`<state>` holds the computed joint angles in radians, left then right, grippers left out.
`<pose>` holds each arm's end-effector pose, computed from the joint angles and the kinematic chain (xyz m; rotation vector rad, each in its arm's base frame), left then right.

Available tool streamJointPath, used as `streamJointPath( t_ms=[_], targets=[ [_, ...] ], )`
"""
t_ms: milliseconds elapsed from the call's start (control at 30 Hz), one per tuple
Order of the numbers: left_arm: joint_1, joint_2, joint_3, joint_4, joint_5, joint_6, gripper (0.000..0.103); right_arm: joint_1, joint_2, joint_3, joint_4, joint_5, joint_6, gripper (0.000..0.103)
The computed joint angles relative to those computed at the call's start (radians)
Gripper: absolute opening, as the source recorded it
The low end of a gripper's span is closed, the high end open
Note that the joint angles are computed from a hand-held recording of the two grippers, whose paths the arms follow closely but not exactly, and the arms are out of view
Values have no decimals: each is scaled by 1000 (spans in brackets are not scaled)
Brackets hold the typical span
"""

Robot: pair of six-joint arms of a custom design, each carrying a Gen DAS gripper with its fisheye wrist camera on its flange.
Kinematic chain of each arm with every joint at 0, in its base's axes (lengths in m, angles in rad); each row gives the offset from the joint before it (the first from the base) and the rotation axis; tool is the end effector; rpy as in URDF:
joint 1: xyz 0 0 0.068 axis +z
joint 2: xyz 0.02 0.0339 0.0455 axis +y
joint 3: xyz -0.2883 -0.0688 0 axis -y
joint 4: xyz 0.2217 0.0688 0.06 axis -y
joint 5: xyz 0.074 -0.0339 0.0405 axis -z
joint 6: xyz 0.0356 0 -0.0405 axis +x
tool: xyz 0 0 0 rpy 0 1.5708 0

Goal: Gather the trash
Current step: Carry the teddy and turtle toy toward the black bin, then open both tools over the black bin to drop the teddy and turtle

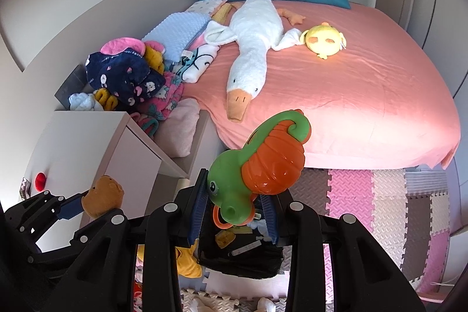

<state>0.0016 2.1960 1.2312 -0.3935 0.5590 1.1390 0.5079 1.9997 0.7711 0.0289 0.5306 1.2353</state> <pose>0.3863 -0.0183 0.0974 1.4809 2.1679 -0.4829 0.2786 0.1344 0.0894 1.0097 2.2938 -0.0781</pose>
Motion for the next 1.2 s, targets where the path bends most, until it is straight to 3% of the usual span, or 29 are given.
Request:
streamJointPath(
  t_ms=[67, 100, 133, 167, 200, 267, 867, 1200],
  targets=[
    [-1, 1, 1, 5, 2, -4, 37, -10, 5, 8, 2, -6, -15, 36],
    [-4, 4, 6, 3, -2, -5, 44, -16, 6, 13, 2, -13, -23, 37],
    [-9, 0, 1, 17, -16, -16, 72, -24, 5, 18, 2, -21, -34, 39],
    [-13, -15, -27, 69, -31, -41, 90, -26, 3, 23, -1, -22, -41, 48],
    [-13, -29, -58, 121, -30, -53, 97, -26, 1, 30, -6, -16, -50, 52],
    [-11, -28, -52, 120, -21, -44, 97, -16, 3, 57, -40, 18, -56, 60],
    [46, 40, 75, 57, -26, -51, 97, -4, 48, 146, -81, 8, -69, 61],
    [141, 96, 194, -9, -19, -40, 97, 33, 133, 311, -136, -6, -111, 61]
  ],
)
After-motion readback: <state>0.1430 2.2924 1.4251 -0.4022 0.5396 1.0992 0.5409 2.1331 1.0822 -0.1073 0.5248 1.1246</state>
